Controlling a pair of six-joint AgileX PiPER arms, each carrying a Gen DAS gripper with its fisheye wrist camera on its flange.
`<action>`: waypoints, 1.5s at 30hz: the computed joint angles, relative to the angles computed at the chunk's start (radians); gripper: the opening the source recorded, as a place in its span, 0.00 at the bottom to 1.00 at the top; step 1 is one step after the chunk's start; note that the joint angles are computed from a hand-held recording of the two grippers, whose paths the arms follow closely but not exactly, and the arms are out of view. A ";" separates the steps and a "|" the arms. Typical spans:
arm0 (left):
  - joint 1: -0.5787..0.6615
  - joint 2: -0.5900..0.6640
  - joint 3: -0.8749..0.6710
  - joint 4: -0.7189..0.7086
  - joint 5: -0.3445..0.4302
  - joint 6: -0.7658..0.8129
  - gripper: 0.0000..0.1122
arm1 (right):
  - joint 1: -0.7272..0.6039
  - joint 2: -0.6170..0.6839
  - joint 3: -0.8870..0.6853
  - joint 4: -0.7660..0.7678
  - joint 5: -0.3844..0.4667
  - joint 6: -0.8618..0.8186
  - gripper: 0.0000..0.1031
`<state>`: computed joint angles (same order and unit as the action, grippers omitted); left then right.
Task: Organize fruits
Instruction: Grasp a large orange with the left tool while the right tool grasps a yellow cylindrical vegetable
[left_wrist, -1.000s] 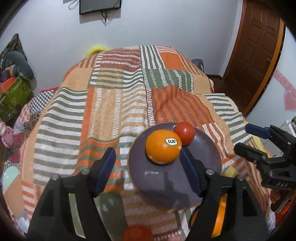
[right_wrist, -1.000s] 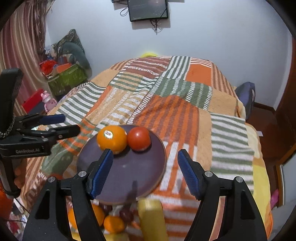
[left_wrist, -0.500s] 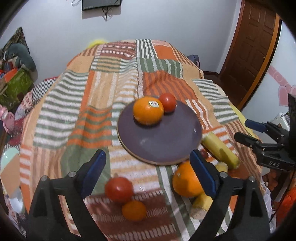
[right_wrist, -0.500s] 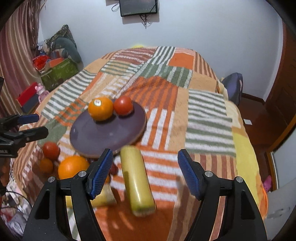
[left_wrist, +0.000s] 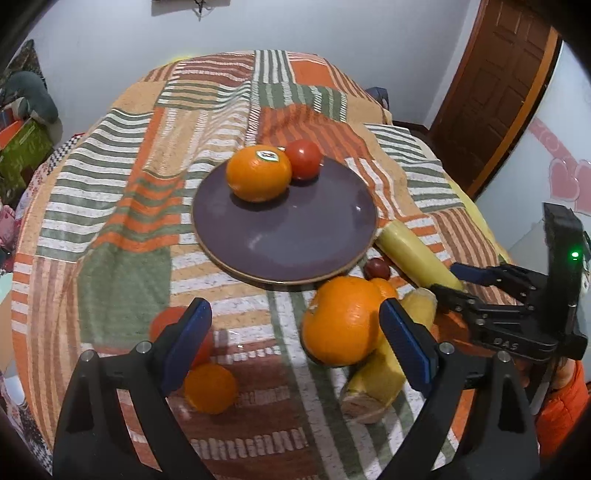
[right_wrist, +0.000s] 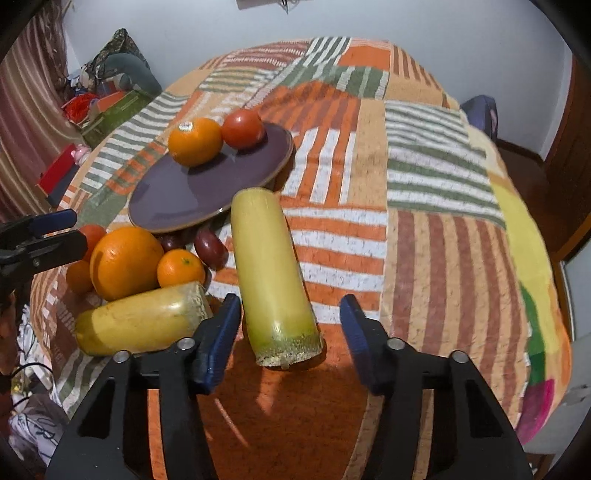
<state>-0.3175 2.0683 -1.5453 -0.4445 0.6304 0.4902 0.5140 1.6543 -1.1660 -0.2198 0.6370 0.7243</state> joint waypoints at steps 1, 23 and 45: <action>-0.004 0.002 0.000 -0.005 0.005 0.004 0.83 | -0.003 0.003 0.004 0.027 -0.007 -0.025 0.40; -0.049 0.086 -0.058 0.019 0.036 -0.037 0.76 | -0.001 -0.095 0.069 0.099 0.001 -0.078 0.35; -0.002 0.102 -0.097 -0.094 0.110 0.085 0.51 | 0.015 -0.007 -0.025 -0.039 -0.017 -0.022 0.33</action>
<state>-0.3195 2.1706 -1.6423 -0.5386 0.7406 0.5749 0.5291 1.6475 -1.1909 -0.2590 0.6202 0.7020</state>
